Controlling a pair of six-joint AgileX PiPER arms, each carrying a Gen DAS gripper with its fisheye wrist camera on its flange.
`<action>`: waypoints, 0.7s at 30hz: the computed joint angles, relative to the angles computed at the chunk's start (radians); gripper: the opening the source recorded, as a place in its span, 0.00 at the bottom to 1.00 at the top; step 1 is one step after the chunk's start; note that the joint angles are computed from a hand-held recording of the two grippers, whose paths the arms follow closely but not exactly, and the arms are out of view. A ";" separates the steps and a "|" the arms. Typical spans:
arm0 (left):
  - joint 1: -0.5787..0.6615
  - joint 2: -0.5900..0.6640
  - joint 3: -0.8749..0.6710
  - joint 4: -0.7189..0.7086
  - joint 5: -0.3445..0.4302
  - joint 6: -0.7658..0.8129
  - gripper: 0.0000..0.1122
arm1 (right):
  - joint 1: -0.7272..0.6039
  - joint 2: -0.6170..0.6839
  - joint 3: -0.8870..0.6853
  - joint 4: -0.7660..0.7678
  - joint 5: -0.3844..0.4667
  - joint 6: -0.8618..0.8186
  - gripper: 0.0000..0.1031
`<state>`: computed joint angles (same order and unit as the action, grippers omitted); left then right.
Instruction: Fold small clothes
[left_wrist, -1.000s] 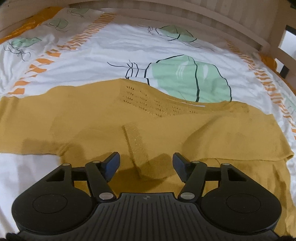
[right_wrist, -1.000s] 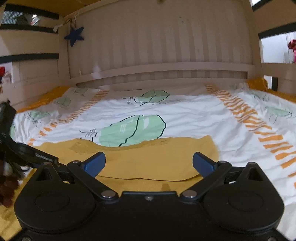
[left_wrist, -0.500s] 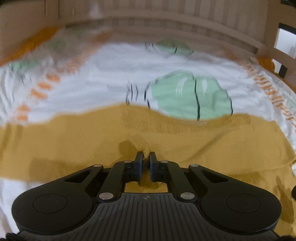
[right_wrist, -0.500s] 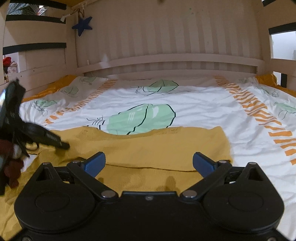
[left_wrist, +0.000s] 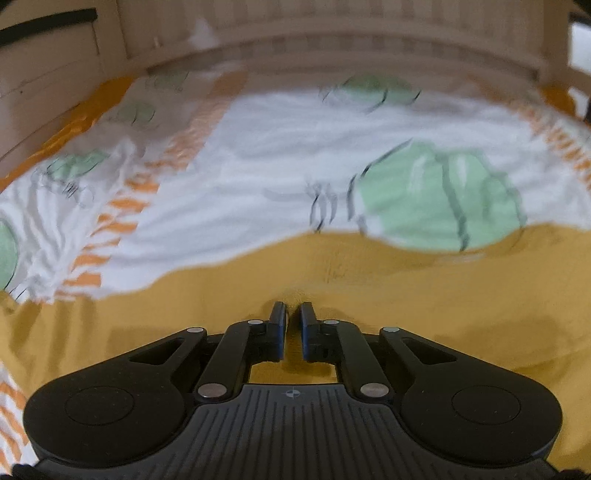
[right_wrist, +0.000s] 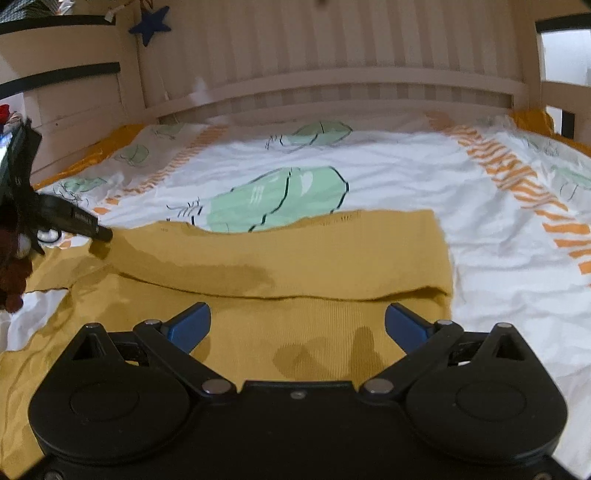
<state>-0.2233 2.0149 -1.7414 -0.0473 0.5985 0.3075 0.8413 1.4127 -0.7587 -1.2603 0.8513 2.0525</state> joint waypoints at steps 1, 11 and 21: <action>-0.002 0.008 0.003 0.048 -0.004 -0.039 0.09 | -0.006 0.002 0.000 0.007 -0.010 0.000 0.98; 0.040 0.020 0.067 0.127 -0.059 -0.112 0.51 | -0.095 -0.021 0.031 0.068 -0.151 0.013 0.98; 0.230 -0.037 0.076 -0.225 -0.013 0.119 0.51 | -0.079 -0.021 0.033 0.044 -0.163 0.009 0.99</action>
